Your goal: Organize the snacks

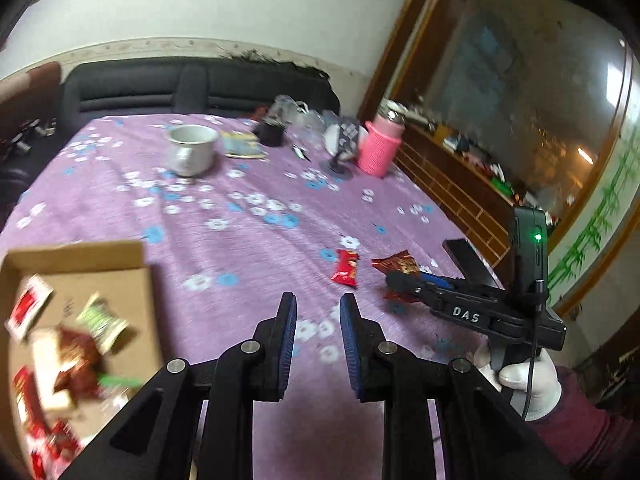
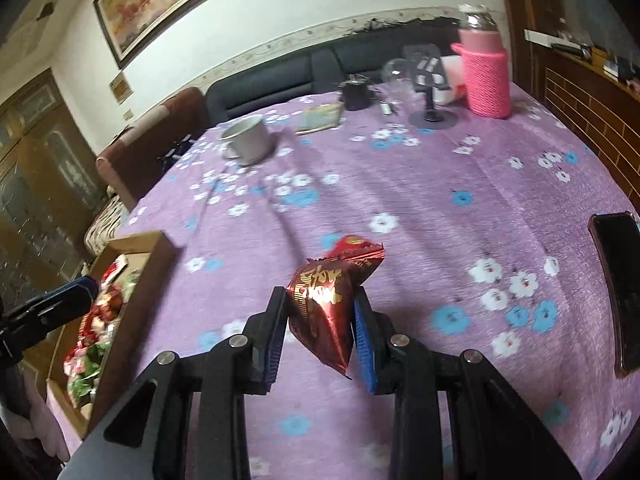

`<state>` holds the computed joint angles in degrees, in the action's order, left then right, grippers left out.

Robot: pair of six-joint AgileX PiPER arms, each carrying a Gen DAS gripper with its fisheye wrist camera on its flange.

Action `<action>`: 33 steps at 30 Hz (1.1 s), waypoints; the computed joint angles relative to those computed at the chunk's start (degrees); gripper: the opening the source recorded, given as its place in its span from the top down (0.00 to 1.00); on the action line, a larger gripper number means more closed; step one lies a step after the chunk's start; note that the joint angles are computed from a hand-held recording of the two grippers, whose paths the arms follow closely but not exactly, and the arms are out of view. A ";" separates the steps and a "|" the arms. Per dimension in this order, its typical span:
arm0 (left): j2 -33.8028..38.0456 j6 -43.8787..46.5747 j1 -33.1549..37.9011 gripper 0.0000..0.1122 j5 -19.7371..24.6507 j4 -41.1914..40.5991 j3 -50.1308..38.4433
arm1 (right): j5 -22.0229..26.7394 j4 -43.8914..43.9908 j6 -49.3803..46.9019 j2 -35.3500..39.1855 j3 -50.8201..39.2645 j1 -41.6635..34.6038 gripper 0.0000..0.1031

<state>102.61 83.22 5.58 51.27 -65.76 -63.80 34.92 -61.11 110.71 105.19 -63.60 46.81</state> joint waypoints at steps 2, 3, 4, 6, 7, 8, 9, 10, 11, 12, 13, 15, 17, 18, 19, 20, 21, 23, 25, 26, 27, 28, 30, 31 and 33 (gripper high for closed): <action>-0.86 2.07 3.65 0.80 1.91 -1.21 1.42 | 1.46 1.86 -2.60 1.10 -3.02 1.65 0.71; -1.09 2.96 5.46 0.80 3.05 -1.63 1.92 | 2.33 2.91 -4.21 1.93 -4.96 2.62 0.71; -1.29 3.95 7.61 0.80 4.39 -2.07 2.48 | 2.89 3.68 -5.35 2.62 -6.45 3.37 0.71; -1.59 5.98 11.84 0.80 6.53 -2.97 3.69 | 3.71 5.92 -8.65 4.71 -10.47 4.96 0.70; -1.62 6.77 13.40 0.80 7.29 -3.34 4.13 | 4.01 6.77 -9.97 5.54 -11.99 5.50 0.70; -1.56 7.65 15.39 0.80 8.24 -3.65 4.55 | 4.60 7.93 -11.74 6.86 -14.29 6.37 0.70; -1.42 8.40 17.28 0.80 9.00 -3.89 4.81 | 5.01 8.85 -13.17 7.94 -16.11 6.99 0.70; -1.18 9.24 19.47 0.79 9.76 -4.06 5.02 | 5.43 10.13 -15.12 9.26 -18.40 7.63 0.70; -0.82 9.70 21.18 0.79 10.32 -4.08 4.91 | 5.70 11.50 -17.16 10.64 -20.77 8.16 0.70; -0.59 10.16 22.34 0.79 10.65 -4.13 5.03 | 5.92 12.87 -19.20 12.02 -23.15 8.60 0.70; 0.09 10.47 24.28 0.79 11.28 -4.07 4.75 | 6.09 13.93 -20.74 12.98 -24.87 8.94 0.70; 1.22 10.31 26.41 0.79 11.88 -3.83 3.96 | 6.62 16.77 -24.71 15.52 -29.49 9.60 0.70; 2.21 10.50 28.27 0.79 11.61 -3.86 3.41 | 7.02 19.49 -28.76 18.14 -34.16 9.93 0.70; 2.82 10.45 29.43 0.79 11.41 -3.86 2.84 | 7.34 20.62 -30.60 19.39 -36.48 10.10 0.70; 3.46 10.23 30.37 0.79 11.56 -3.73 2.19 | 7.47 21.34 -31.80 20.21 -38.01 10.21 0.70; 3.88 10.07 30.93 0.79 11.51 -3.72 1.84 | 7.55 22.24 -33.29 21.16 -39.88 10.33 0.70; 4.56 9.56 31.74 0.79 11.26 -3.73 1.18 | 7.56 23.13 -34.75 22.07 -41.62 10.36 0.70; 5.44 8.73 32.88 0.79 10.85 -3.59 0.38 | 7.19 24.96 -37.29 23.37 -44.05 10.16 0.70; 6.52 8.33 33.79 0.79 10.28 -3.46 -0.35 | 6.54 27.34 -39.88 24.73 -46.38 9.91 0.70; 6.98 8.36 34.19 0.79 10.14 -3.28 -0.64 | 6.56 29.03 -41.67 25.75 -48.06 9.79 0.70; 7.47 8.23 34.48 0.79 9.94 -3.11 -0.97 | 6.97 30.44 -43.28 26.79 -49.83 9.69 0.70; 8.09 7.89 34.54 0.79 9.73 -3.04 -1.45 | 7.66 32.00 -45.19 28.11 -52.07 9.59 0.70; 9.29 6.96 34.61 0.79 9.35 -2.95 -2.55 | 9.20 34.57 -48.40 30.53 -56.39 9.40 0.70; 9.80 6.49 34.67 0.79 9.39 -2.82 -3.16 | 9.62 35.49 -49.46 31.34 -57.81 9.32 0.70; 10.43 5.14 34.27 0.79 9.15 -2.18 -4.46 | 10.49 38.16 -52.41 33.37 -61.43 8.98 0.70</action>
